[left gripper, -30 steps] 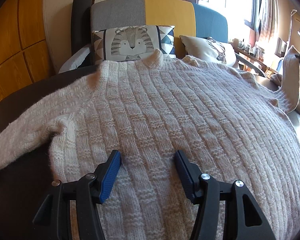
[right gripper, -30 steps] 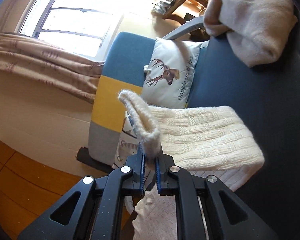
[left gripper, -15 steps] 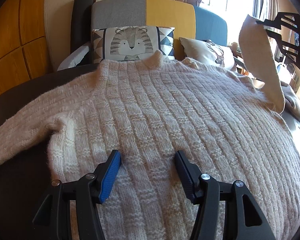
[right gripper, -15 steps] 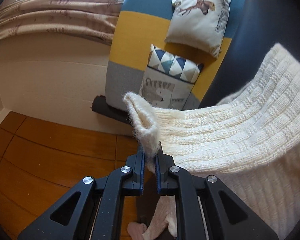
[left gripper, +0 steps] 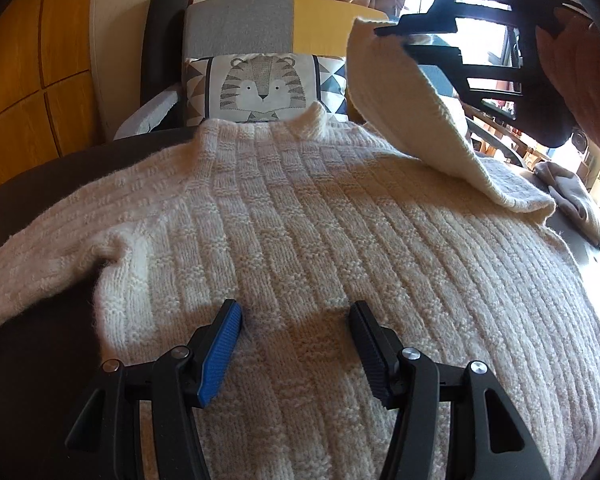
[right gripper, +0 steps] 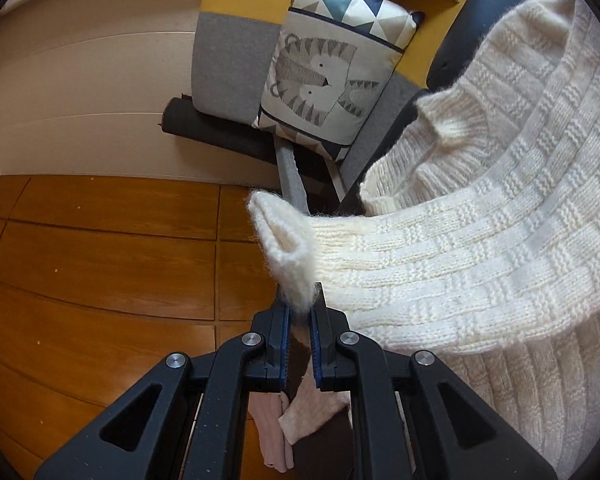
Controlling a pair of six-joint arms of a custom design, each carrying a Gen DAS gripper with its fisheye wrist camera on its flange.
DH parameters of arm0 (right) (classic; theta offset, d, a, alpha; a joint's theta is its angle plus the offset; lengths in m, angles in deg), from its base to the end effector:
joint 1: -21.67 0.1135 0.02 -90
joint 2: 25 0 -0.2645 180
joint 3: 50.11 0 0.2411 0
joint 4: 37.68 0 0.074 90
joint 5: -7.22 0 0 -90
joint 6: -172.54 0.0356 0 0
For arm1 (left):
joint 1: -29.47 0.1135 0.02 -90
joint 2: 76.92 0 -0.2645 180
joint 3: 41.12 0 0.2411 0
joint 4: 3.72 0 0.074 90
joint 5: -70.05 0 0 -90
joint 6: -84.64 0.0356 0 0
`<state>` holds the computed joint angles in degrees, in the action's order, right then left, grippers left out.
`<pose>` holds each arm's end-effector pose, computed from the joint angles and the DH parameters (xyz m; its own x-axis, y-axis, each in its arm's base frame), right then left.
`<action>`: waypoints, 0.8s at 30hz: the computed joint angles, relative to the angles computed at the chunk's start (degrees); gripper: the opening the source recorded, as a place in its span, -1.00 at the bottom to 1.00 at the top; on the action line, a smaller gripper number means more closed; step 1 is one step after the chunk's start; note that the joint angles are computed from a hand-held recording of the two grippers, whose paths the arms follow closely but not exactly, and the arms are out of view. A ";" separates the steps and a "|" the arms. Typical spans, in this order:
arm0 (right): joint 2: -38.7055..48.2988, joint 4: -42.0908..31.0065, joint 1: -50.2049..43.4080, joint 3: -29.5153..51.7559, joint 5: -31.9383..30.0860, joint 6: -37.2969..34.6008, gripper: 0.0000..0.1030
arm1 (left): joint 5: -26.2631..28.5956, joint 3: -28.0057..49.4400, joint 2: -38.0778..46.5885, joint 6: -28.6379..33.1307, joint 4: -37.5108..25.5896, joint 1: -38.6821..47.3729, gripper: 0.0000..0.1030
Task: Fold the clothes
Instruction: 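Lift the sleeve with the right gripper and fold it across the sweater body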
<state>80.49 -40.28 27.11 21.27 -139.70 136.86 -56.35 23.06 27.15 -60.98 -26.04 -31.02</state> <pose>0.3607 0.0643 0.1773 -0.9323 0.3566 -0.0607 0.0632 0.3258 0.9433 0.1746 -0.2656 0.1246 -0.7117 -0.0912 -0.6965 -0.0411 0.9952 -0.0883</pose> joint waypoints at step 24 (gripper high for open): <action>14.10 -16.77 4.46 7.61 -3.26 -16.05 -0.26 | -0.45 -1.18 -0.03 -0.37 1.70 -0.36 0.12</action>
